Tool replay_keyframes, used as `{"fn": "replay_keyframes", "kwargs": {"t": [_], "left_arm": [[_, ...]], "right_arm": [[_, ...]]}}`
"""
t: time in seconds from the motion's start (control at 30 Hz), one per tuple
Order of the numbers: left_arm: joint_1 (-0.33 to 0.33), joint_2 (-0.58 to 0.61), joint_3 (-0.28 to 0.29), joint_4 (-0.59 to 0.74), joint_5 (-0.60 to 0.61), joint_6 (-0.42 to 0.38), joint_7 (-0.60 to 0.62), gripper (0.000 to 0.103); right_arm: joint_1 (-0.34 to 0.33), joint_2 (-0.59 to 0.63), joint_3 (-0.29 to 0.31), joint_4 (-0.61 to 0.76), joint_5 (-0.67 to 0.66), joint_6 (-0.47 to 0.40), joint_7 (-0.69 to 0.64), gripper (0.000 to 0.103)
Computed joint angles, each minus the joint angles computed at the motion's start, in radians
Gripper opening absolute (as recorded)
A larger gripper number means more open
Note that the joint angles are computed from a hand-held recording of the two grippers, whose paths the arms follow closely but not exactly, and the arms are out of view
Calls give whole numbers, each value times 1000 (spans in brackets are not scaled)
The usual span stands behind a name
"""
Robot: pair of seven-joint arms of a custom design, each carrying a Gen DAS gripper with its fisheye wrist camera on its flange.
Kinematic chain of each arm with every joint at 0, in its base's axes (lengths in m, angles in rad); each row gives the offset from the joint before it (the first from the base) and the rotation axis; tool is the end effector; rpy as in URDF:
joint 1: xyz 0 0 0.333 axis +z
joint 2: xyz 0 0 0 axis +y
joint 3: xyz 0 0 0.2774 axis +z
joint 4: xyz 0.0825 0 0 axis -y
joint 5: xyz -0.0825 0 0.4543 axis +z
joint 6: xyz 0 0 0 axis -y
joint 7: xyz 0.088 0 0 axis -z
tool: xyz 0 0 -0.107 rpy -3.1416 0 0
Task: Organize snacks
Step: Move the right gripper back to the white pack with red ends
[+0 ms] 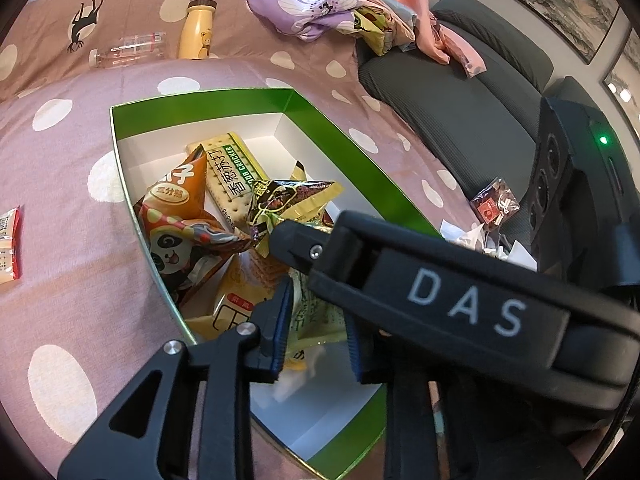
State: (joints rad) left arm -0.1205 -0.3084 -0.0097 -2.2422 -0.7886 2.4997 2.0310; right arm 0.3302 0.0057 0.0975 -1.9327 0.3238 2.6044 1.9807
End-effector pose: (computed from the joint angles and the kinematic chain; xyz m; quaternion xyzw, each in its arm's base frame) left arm 0.5750 -0.0709 0.4933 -0.6214 0.6737 -0.3986 0.0325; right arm 0.6148 0.2729 0.4929 -0.5925 0.7278 -0.0003 0.3454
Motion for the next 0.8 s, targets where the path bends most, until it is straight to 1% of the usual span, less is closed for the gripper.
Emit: {"fn": "replay_keyframes", "kwargs": {"t": [0.13,0.23,0.37,0.43,0.53,0.6,0.73,0.8], "left_arm": [[2,-5,5,1,-4,-20,-8,30],[2,-14,4,-4,-10,-19,-7,32],[1,-35,3,-21,2,-2,-8,37],[-3,-49,8,-29,1,1,-4,40],[-6,-70,13,-43,4,14,-3,43],[-10,-97,17,-61,5,36,1,48],[-17,-142,32,-93,21,66,0,54],[-13,-168,36,-113,39,85,-12,60]], "right_arm": [[1,-10,0,-9,-7,10,11,61],[2,-19,0,-20,-21,28,29,64],[3,-39,2,-39,-96,48,102,68],[3,-49,1,-47,-108,56,112,68],[0,-76,6,-68,-190,73,180,68],[1,-90,7,-81,-213,88,197,68],[11,-111,9,-102,-203,133,184,69],[14,-118,13,-110,-214,157,192,76]]}}
